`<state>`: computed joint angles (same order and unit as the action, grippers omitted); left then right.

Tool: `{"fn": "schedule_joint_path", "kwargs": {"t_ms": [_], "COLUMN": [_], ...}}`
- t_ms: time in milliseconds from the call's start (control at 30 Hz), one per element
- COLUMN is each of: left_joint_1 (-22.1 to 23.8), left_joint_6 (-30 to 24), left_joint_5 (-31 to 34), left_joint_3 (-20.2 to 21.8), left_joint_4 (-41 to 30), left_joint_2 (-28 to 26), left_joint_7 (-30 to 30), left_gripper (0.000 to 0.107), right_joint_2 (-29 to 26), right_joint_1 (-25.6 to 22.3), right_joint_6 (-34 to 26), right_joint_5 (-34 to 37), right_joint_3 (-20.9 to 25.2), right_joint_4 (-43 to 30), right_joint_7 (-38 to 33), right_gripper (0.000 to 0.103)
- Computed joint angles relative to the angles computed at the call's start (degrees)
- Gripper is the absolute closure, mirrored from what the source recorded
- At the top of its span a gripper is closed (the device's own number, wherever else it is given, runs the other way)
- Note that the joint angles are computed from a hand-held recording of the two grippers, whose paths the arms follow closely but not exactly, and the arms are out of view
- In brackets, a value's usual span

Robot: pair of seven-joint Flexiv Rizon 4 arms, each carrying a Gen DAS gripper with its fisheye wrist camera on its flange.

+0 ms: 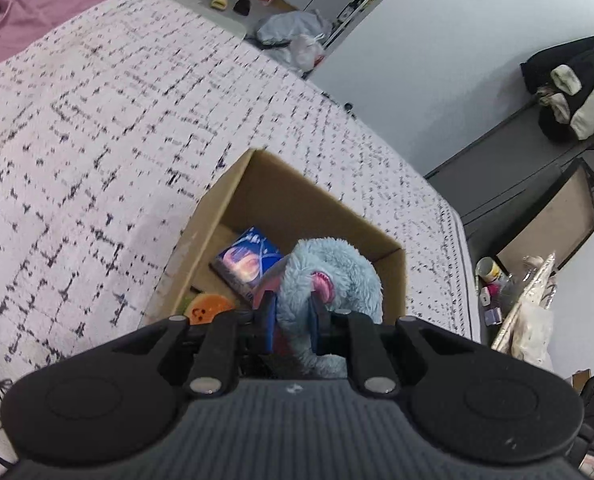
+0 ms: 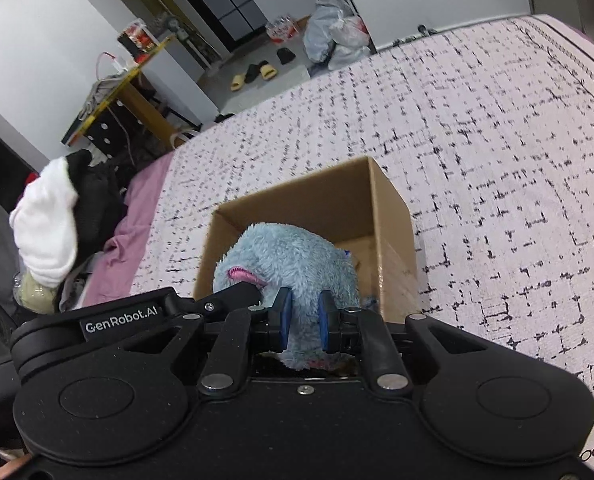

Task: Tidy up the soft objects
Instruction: 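Lower the grey mouse plush into the box and open both tools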

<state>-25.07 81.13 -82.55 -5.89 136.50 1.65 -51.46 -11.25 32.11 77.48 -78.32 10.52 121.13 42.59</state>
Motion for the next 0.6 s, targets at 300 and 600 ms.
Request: {"fn": "schedule_joint_path", "kwargs": {"t_ms": [300, 600], "left_joint_1": [1.3, 3.7], "left_joint_6": [1.4, 1.1], "left_joint_5": [9.6, 27.2], "left_joint_3": [0.7, 3.2], "left_joint_4": [1.0, 2.5], "left_joint_2": [0.1, 4.4], "left_joint_7": [-8.8, -16.3], "left_gripper": [0.081, 0.032], "right_joint_2": [0.9, 7.2], "right_joint_1": [-0.3, -1.9], "right_joint_6": [1.0, -2.5], "right_joint_5": [1.2, 2.7], "right_joint_3": [0.0, 2.5], "right_joint_4": [1.1, 3.8], "right_joint_7": [-3.0, -5.4], "right_gripper": [0.069, 0.038]}}
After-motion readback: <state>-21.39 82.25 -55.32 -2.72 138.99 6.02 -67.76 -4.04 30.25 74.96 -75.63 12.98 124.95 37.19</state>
